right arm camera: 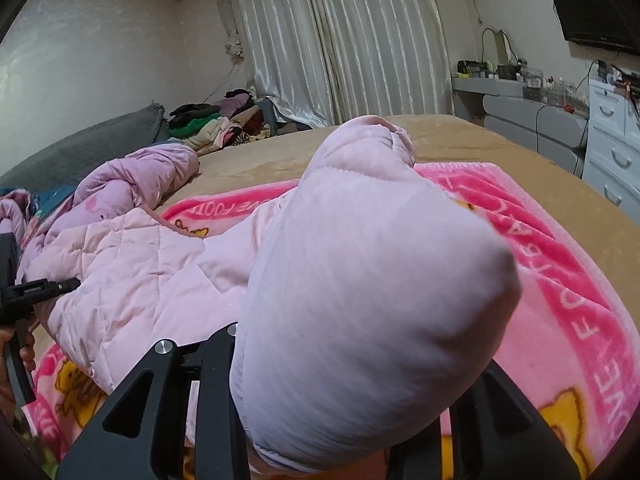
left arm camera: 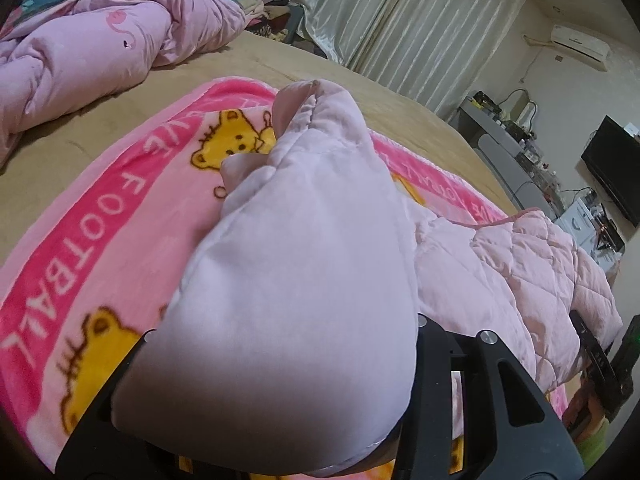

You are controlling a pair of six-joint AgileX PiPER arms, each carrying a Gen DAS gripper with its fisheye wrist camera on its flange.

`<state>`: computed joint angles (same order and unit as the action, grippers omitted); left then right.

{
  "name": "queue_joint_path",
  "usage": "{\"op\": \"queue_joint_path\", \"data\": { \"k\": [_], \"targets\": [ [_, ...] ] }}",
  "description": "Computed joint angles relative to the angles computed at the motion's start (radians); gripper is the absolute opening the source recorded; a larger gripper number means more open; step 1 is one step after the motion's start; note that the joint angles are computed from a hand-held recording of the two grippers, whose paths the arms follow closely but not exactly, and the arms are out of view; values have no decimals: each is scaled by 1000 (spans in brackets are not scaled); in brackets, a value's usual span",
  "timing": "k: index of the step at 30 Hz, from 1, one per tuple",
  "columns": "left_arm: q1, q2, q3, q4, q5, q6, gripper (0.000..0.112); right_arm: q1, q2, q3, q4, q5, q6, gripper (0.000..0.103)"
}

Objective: Fold large clothes

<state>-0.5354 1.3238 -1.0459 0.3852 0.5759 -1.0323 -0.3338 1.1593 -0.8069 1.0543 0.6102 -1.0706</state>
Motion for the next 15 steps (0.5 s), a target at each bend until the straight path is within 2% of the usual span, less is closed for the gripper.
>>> {"op": "queue_joint_path", "data": {
  "k": [12,15],
  "targets": [
    [-118,-209,186,105,46,-157,33,-200,-263,139,-58,226,-39,30],
    [-160,-255,219,138,76,-202,33,-276,-328,164,-66,315,-43,30]
  ]
}}
